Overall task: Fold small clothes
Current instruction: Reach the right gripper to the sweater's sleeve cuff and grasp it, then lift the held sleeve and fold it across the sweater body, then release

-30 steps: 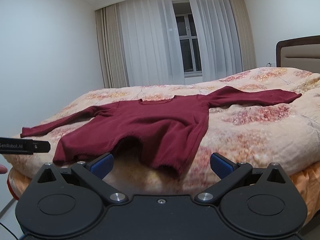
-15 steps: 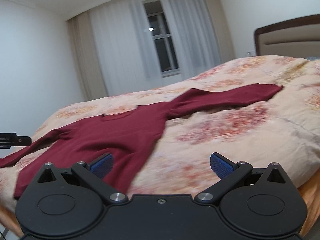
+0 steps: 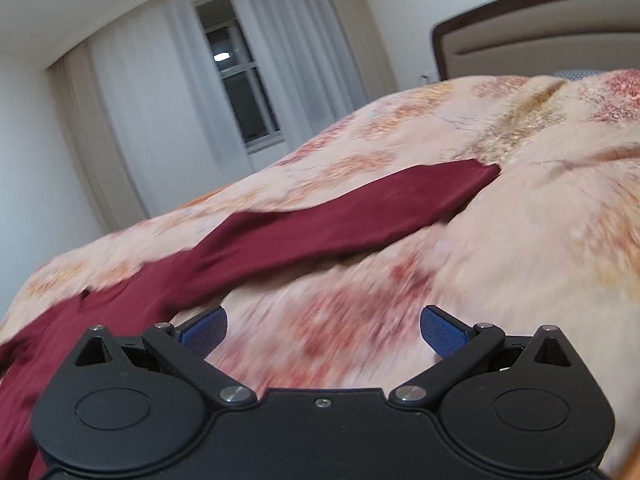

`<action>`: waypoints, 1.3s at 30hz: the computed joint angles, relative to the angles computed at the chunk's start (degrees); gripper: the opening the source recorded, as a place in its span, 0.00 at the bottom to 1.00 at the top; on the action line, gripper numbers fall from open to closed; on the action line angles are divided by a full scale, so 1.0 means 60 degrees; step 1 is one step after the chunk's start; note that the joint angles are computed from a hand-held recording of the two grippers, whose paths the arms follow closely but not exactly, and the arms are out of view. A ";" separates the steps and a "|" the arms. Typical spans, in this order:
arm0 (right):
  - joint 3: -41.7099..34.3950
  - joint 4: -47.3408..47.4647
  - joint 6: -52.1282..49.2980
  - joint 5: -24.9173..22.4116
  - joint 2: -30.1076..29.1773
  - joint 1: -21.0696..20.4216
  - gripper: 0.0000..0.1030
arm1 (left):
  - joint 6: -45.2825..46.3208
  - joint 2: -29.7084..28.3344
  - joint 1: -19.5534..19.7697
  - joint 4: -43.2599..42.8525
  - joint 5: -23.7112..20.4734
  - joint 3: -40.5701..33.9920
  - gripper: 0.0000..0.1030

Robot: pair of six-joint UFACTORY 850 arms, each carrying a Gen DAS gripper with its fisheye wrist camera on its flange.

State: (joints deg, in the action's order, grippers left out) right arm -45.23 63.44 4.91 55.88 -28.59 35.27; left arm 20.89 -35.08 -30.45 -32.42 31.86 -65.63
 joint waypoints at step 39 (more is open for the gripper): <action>-0.2725 0.1405 -0.2232 0.0025 -0.1008 -0.2715 0.05 | -0.0414 -0.0082 0.0273 0.0070 -0.0693 -0.0201 1.00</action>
